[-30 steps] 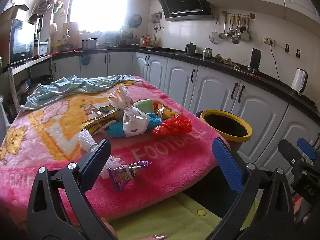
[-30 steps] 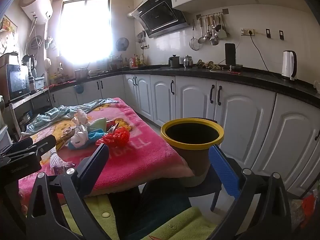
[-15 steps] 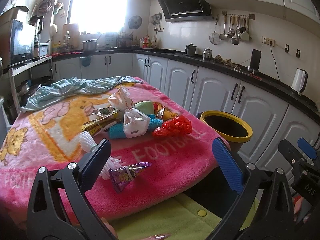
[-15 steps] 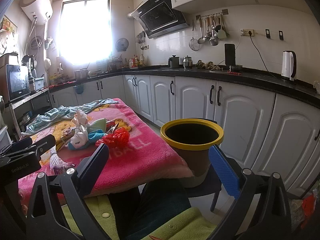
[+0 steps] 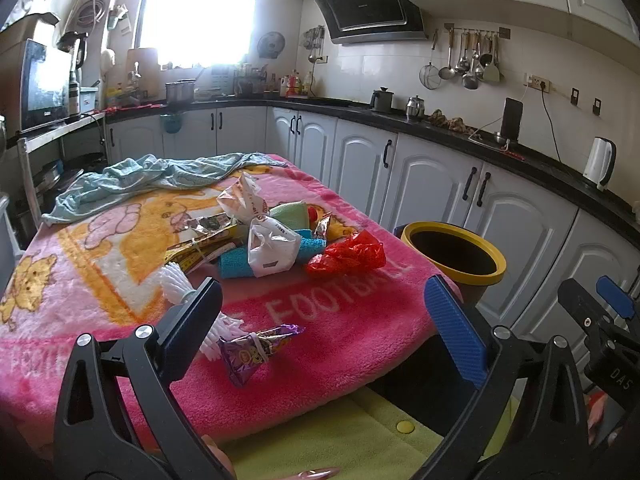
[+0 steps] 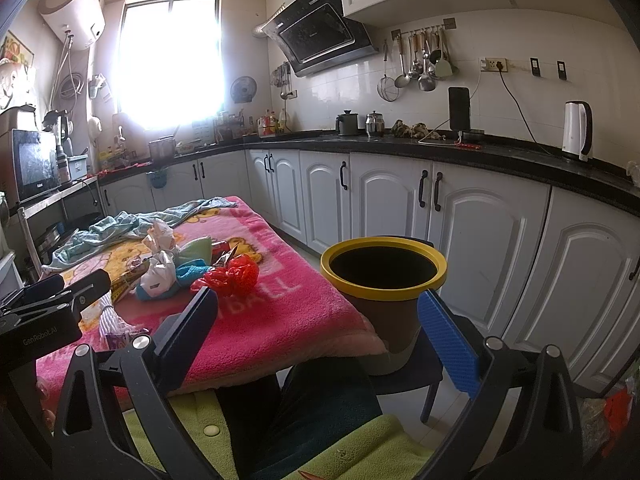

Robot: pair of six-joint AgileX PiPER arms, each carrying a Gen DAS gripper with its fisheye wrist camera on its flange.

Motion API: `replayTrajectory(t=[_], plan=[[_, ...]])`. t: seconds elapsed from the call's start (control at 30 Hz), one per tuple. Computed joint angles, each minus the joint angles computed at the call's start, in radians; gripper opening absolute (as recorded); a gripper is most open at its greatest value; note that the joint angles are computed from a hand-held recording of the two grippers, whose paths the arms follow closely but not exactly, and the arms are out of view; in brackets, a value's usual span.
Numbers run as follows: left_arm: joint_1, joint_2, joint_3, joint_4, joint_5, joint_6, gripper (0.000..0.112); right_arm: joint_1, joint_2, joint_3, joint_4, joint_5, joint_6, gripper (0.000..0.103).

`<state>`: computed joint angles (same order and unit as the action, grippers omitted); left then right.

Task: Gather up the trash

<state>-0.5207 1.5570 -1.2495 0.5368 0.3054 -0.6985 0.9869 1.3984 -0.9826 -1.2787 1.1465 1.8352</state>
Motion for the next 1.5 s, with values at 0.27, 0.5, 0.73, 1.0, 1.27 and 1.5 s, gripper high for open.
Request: replayTrajectory(t=[0.27,0.5,0.73,1.0,1.27,1.5], plan=[[0.003,-0.001,0.0,-0.004,-0.001,0.005,0.093,-0.002,0.002,-0.002,0.001,-0.002,-0.001,0.097],[0.004,-0.001,0.001,0.002,-0.003,0.0,0.093,-0.003,0.006,-0.004,-0.001,-0.004,0.0,0.097],[-0.006,-0.002,0.009,0.035,-0.003,-0.036,0.093,-0.007,0.012,-0.008,-0.001,-0.009,-0.001,0.097],[-0.011,-0.002,0.015,0.065,-0.004,-0.069,0.093,-0.008,0.011,-0.018,0.005,-0.017,-0.027,0.097],[0.025,-0.002,0.006,0.076,0.005,-0.096,0.093,-0.086,0.059,-0.076,0.014,-0.166,-0.12,0.097],[0.101,0.01,-0.02,0.118,0.058,-0.193,0.093,-0.148,0.121,-0.171,0.077,-0.3,-0.26,0.097]])
